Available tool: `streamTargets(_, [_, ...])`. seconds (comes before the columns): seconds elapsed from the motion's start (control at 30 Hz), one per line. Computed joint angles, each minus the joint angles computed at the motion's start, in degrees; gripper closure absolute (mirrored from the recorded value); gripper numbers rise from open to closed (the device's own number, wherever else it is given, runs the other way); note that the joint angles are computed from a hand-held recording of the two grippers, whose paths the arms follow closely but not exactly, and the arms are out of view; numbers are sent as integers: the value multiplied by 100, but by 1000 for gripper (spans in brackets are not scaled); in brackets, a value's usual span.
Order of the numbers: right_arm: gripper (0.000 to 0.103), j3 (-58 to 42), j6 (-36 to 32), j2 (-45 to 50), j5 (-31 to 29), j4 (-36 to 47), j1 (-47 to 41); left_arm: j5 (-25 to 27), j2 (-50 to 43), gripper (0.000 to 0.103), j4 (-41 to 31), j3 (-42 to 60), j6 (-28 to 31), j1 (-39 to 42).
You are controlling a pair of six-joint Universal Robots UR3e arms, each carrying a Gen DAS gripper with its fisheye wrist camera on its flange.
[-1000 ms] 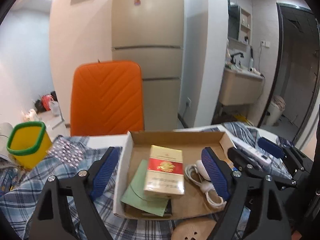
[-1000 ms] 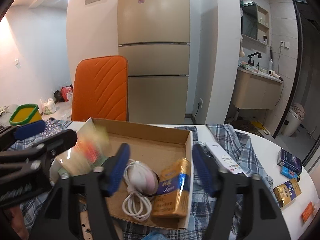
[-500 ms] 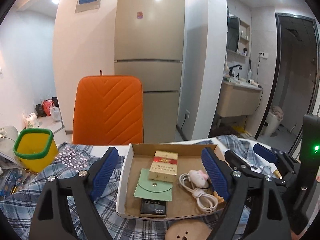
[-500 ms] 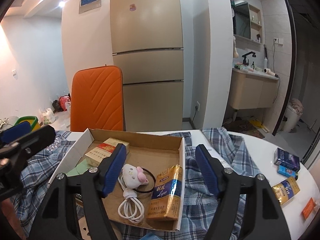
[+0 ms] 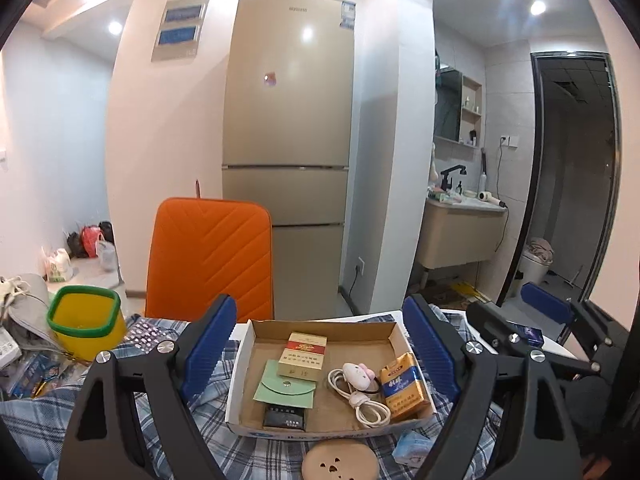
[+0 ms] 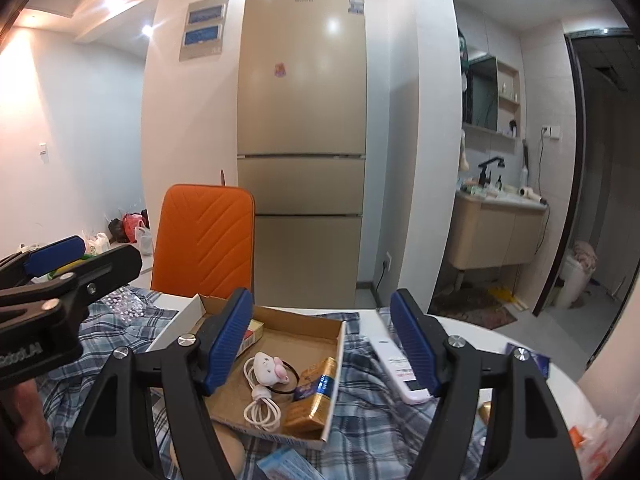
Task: Organize soft objects
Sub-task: 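Withdraw both tools from the box and lower them toward the shirt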
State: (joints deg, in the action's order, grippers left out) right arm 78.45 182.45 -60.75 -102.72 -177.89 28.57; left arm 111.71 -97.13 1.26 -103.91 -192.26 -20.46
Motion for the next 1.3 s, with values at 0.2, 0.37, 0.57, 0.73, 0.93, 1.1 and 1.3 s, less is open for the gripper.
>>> streamTargets(0.2, [33, 1019, 157, -657, 137, -594, -81, 667, 310, 16, 570, -601, -24, -641])
streamTargets(0.37, [32, 1958, 75, -1038, 452, -1482, -201, 1227, 325, 16, 1322, -1151, 12, -1214])
streamTargets(0.57, [28, 2540, -177, -889, 378, -2524, -52, 1706, -34, 16, 2478, -1673, 85, -1718])
streamTargets(0.73, [28, 2764, -279, -528, 256, -3101, 15, 1712, -261, 16, 3160, -2152, -155, -1610])
streamTargets(0.93, [13, 2933, -254, -337, 170, -3439, 4, 1224, -296, 11, 3701, -2594, -305, -1161])
streamTargets(1.1, [0, 3106, -166, -359, 231, -3684, -77, 976, -278, 0, 3966, -2776, -379, -1002])
streamTargets(1.3, [0, 3086, -175, -313, 87, -3710, -1, 1493, -549, 0, 3967, -2489, -165, -1361])
